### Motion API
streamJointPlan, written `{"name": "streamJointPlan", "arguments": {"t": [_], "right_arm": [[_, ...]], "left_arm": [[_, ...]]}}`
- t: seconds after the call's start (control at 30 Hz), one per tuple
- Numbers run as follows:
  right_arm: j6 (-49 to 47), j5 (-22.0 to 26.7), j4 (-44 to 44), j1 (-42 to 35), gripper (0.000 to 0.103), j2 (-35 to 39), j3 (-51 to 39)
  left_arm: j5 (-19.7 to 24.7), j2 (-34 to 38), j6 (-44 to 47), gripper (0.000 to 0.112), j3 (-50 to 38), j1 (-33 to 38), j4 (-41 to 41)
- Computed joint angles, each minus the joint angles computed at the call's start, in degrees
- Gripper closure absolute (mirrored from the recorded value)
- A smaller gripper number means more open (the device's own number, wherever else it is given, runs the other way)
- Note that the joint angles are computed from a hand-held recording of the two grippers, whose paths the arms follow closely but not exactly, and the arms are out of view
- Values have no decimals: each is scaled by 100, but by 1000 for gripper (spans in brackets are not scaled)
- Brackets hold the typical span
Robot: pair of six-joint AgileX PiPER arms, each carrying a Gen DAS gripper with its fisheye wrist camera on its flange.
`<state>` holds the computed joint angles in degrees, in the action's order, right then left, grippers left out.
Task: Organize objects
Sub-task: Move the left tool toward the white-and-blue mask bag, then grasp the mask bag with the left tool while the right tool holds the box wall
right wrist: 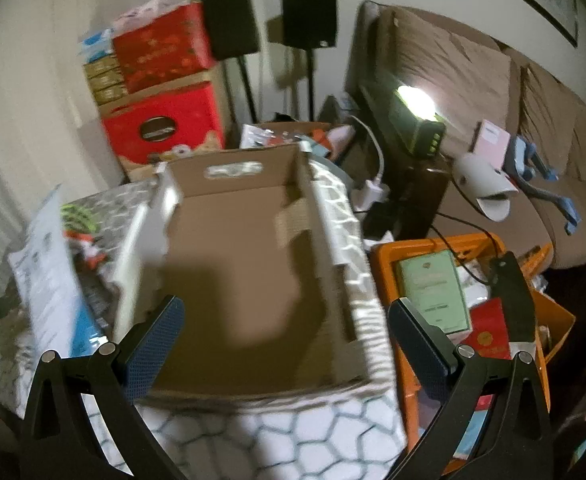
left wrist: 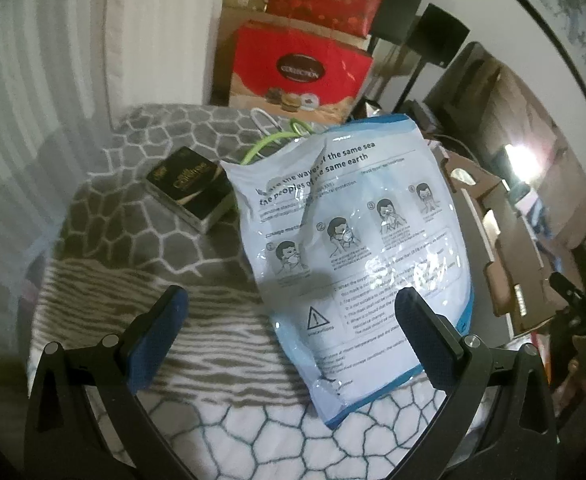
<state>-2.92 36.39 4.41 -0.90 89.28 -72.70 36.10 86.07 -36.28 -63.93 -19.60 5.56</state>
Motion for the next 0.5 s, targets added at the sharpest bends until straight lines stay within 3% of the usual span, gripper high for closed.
{"name": "streamJointPlan", "arguments": {"t": [0.2, 0.5], "right_arm": [[-392, 55, 265, -400, 1, 413, -333], [-428, 149, 116, -483, 3, 920, -604]], "left_arm": [[-393, 259, 1452, 9, 139, 448, -1528], [-568, 611, 2635, 9, 159, 689, -2717]]}}
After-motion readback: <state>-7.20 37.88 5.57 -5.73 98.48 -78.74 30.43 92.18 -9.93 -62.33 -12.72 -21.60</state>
